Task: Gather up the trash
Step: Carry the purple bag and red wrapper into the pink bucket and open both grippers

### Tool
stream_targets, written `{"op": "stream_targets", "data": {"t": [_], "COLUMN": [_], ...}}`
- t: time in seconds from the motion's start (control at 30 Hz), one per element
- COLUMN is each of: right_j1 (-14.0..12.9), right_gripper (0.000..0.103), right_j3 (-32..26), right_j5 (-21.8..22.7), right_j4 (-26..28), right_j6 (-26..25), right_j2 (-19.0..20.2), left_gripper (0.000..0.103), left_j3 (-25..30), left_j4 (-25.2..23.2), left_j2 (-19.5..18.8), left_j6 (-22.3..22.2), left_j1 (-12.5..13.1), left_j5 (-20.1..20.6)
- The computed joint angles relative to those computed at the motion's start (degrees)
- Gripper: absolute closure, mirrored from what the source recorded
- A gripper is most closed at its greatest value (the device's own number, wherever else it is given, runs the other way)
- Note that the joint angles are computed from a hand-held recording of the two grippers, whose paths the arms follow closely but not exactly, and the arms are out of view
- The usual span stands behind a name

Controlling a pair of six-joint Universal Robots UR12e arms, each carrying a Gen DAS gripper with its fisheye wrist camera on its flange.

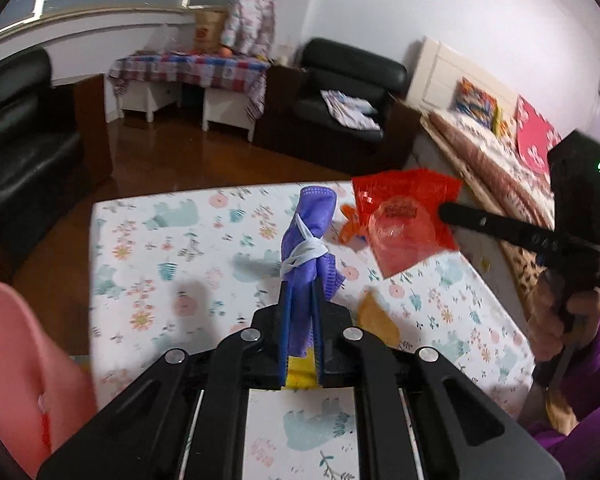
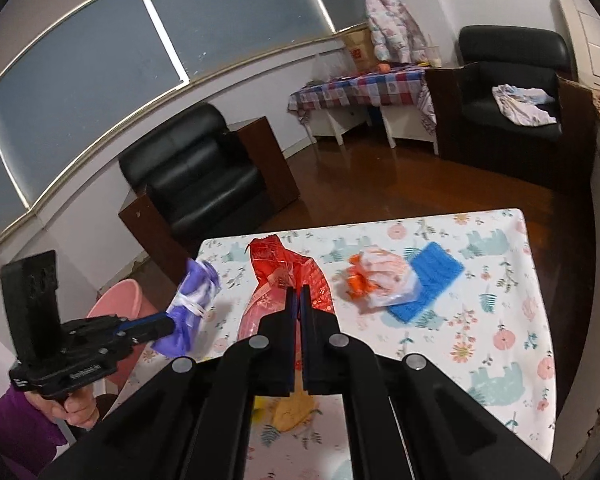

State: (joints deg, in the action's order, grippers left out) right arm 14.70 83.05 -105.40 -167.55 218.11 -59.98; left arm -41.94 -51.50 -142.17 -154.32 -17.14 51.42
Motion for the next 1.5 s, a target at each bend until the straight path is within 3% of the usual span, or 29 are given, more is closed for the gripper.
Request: {"op": "stream_targets", "data": {"t": [0.33,0.63,1.0,1.23,1.37,1.5], "right_j1": [1.5,3.31,5.65,6.19,6.2,6.12], "right_gripper": [0.102,0.101,0.101,0.101,0.096,0.088], "right_j3": [-11.43,-31.14,-59.6,-68.98,-70.88,-70.43], "right_j5": [6.15,14.33,18.73,19.96,20.9,21.77], "right_j4": [3.12,11.58,30.64,37.44,38.87,38.44], "right_j6": [-6.69,-12.97,-17.03,-16.59,-16.7,-17.05], "right_j2": [5.81,16.55,32.18,37.4,38.47,38.29], "left_gripper": [0.094,0.094,0.094,0.094,0.09,0.077], "left_j3": [-7.89,-12.87,-15.21,-15.01,-14.58,-14.28], "left_j4": [14.4,22.35,22.21,21.32,20.72,20.79], "left_j2": [4.4,6.99,7.61,7.18,7.01,6.88], "left_j6": [-11.53,-19.31,-24.02,-26.66,-26.98,-28.42], "left_j1": [3.09,6.01,8.44,9.15,9.18,9.34], "left_j5": [4.86,12.93,18.7,20.56,21.31,20.22]}}
